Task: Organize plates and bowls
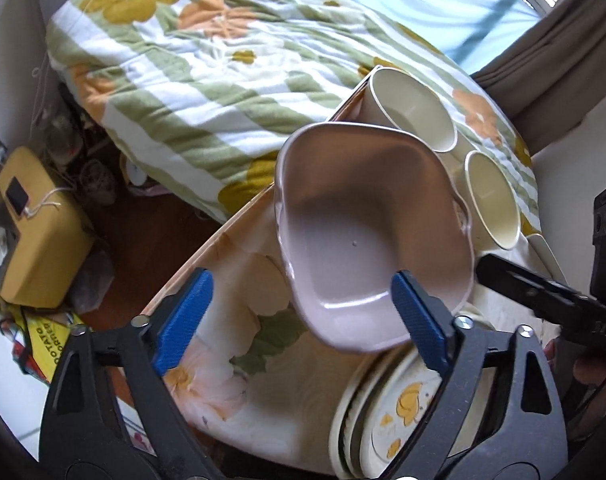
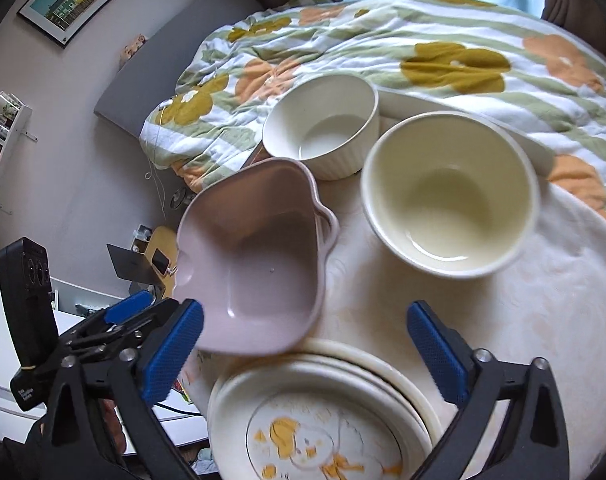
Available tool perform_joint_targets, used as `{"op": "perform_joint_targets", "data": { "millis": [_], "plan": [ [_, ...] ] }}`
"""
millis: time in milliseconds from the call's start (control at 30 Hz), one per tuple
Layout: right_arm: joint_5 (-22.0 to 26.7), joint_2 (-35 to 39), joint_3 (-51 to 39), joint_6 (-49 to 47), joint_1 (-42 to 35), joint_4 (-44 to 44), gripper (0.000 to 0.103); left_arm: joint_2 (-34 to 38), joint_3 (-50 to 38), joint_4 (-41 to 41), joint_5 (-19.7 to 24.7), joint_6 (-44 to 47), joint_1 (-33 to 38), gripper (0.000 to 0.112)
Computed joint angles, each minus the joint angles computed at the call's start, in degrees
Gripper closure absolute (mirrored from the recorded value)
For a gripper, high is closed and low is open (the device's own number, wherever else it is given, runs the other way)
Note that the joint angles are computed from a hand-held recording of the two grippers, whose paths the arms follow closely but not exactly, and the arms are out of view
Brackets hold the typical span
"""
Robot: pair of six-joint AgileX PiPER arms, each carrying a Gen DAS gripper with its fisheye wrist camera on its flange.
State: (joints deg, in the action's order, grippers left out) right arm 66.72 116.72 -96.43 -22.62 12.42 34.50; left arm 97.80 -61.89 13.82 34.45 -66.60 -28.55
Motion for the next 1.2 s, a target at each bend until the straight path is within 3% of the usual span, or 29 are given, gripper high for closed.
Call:
{"op": "perform_joint_targets", "data": {
  "millis": [33,133,200,300,367,400,433,533,867,1200],
  "plan": [
    [0.01,1.34,-0.8,0.36,0.42,0.27,0.03,1.15,-0.51,-1.08,-0.72,1.43,0.63,0.032],
    [-1.25,3.22,-1.46,-0.15,1.33,0.94,0.044,4.92,-3.42,-3.99,-0.81,6.47,1.96,0.047],
    [-2.02,3.75,-1.78,-0.56,1.76,0.63,0.048,6.7,-5.23,-5.45,-0.32,9.32,2.61,0.064],
    [-2.06,4.86,-2.98,-0.88,2.06,0.03,0.049,8.22,-6.67,-5.88,0.03,11.13,2.98,0.075],
    [-2.43,5.36,-3.43,-1.04,2.33,-0.52,0.058,9.2,-7.72,-4.75,0.74,11.06,2.84,0.081],
    [-2.29,5.69,-3.77,-0.92,2.4,-0.76,0.071,9.64,-8.24,-4.34,1.18,11.26,2.87,0.086],
    [-2.95,5.77,-3.83,-0.08,2.77,-2.0,0.076,9.88,-8.55,-3.54,1.67,10.96,2.77,0.088],
    [-4.12,6.09,-3.83,1.49,3.31,-3.18,0.086,9.52,-8.12,-2.7,1.53,10.97,3.02,0.09],
    [-8.64,0.39,2.38,1.35,3.92,-3.26,0.088,6.51,-8.35,2.0,3.86,9.91,1.21,0.09],
    [-10.82,-17.58,15.8,-2.05,-1.96,-0.89,0.088,1.88,-16.67,9.82,16.24,4.02,-9.64,0.09]
  ]
}}
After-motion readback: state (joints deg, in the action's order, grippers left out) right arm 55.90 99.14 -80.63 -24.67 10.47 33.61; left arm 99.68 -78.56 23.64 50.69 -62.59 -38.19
